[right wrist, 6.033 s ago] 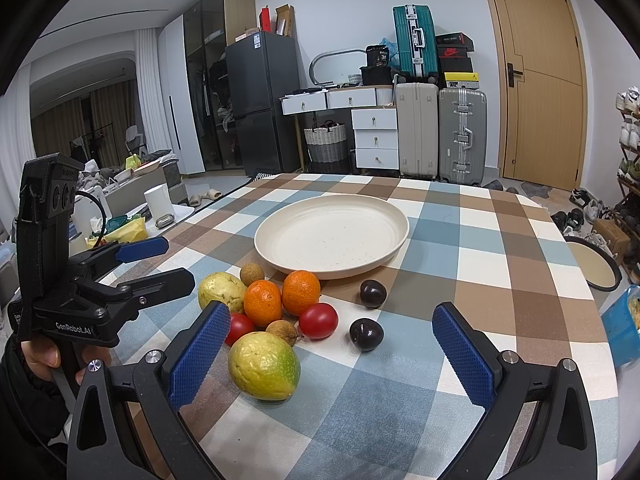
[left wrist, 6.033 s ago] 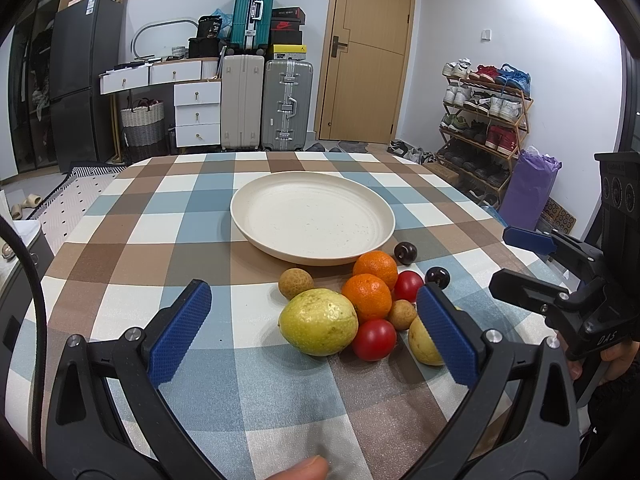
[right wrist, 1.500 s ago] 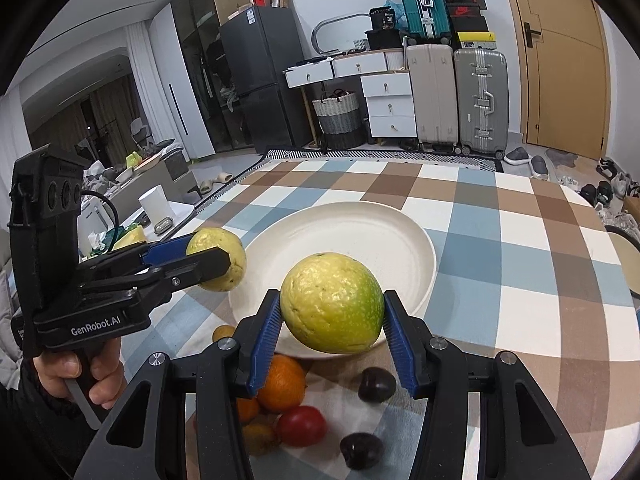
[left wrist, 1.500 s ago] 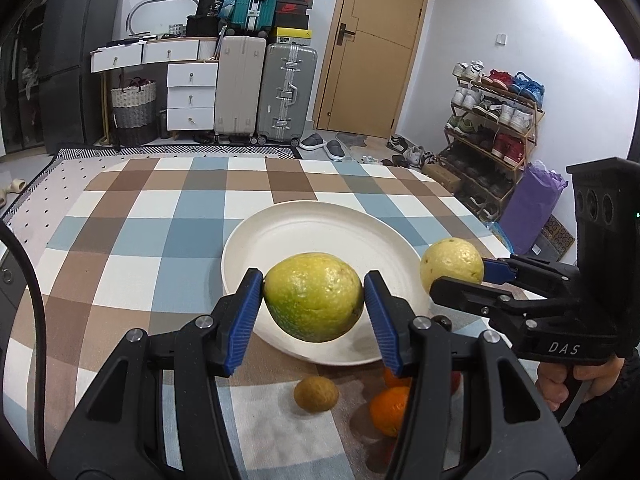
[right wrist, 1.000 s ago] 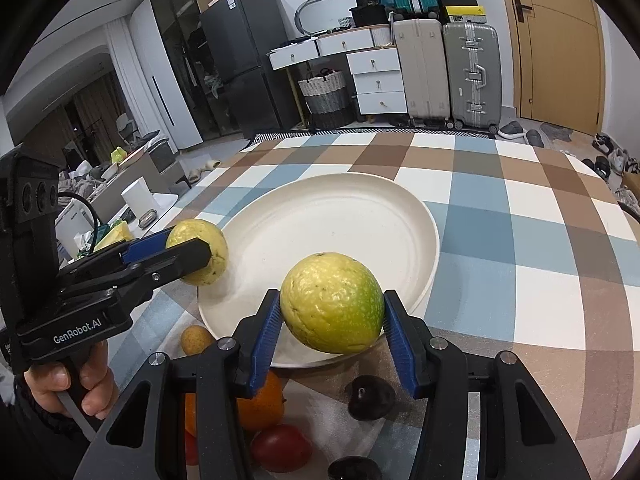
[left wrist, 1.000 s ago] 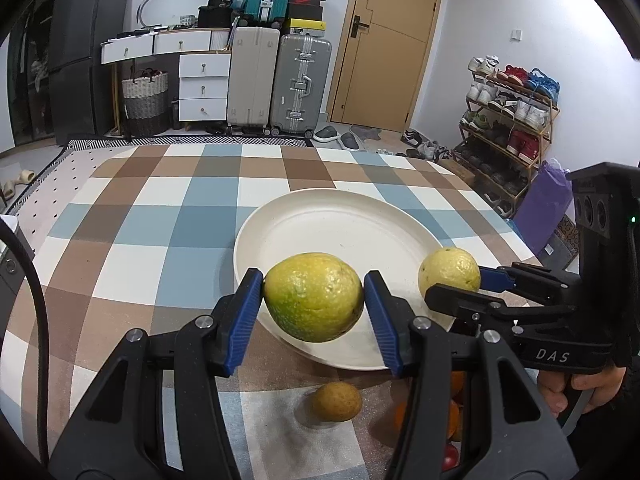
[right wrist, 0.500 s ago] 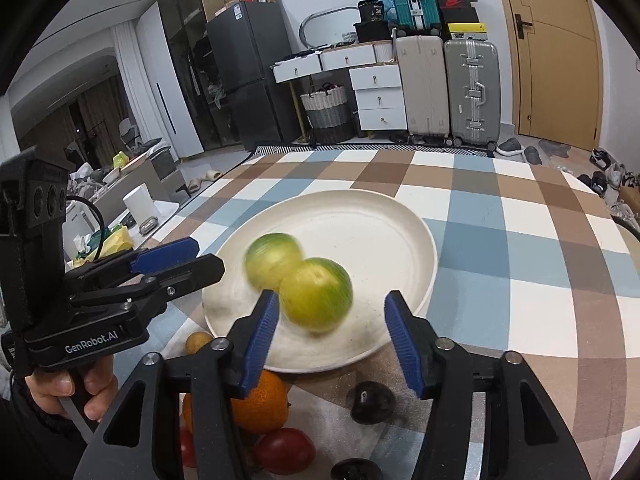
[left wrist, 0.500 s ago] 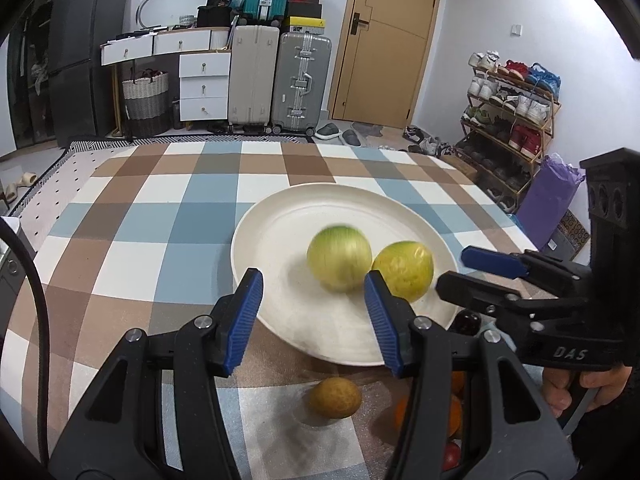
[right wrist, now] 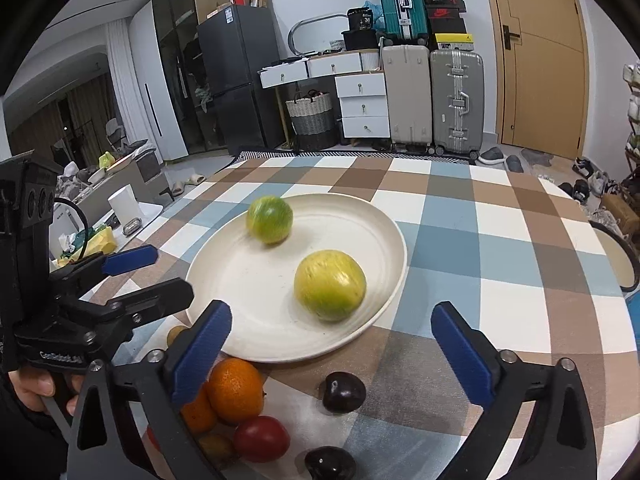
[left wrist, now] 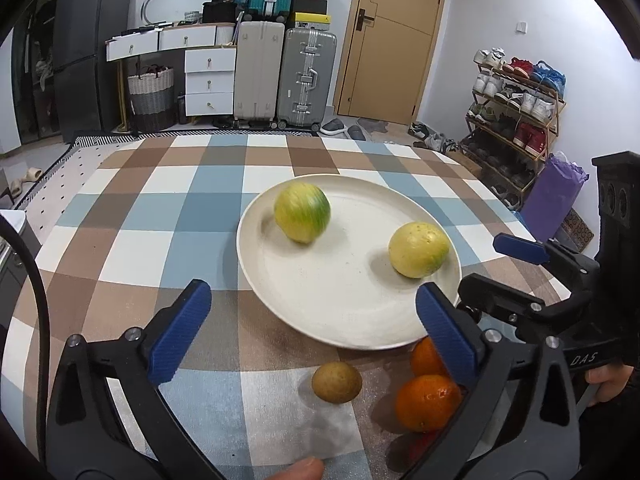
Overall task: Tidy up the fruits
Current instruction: 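Withdraw both tools from the plate back toward the remaining fruit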
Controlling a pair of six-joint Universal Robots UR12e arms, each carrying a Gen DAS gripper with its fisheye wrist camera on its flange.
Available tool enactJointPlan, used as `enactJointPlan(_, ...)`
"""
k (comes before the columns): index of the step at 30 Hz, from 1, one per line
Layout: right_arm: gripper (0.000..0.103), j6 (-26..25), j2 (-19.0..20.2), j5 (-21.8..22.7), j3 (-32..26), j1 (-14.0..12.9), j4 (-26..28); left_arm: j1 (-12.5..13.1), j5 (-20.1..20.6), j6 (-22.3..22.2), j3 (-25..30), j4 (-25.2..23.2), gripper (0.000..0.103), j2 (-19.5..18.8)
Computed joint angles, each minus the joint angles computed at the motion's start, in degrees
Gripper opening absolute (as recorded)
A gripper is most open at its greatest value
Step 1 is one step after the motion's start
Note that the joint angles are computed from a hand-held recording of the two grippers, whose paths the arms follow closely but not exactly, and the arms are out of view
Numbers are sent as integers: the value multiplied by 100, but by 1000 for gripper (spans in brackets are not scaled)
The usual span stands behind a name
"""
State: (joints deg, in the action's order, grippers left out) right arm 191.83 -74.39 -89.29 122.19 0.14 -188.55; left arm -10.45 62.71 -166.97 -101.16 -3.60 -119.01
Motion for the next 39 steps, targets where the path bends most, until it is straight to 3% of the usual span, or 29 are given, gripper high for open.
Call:
enactJointPlan(13, 103, -99, -30, -174, 17, 41, 26, 39, -19, 20, -29, -51, 102, 20)
enactJointPlan(24, 103, -43, -188, -78, 103, -90, 308, 57, -144, 495, -107, -415, 102, 146)
enactJointPlan(31, 103, 130, -407, -68, 350, -214, 353, 72, -288, 563, -241, -309, 102, 244)
enactJointPlan(39, 103, 20, -626, -93, 539, -122, 589, 72, -231, 638, -446, -163, 102, 331)
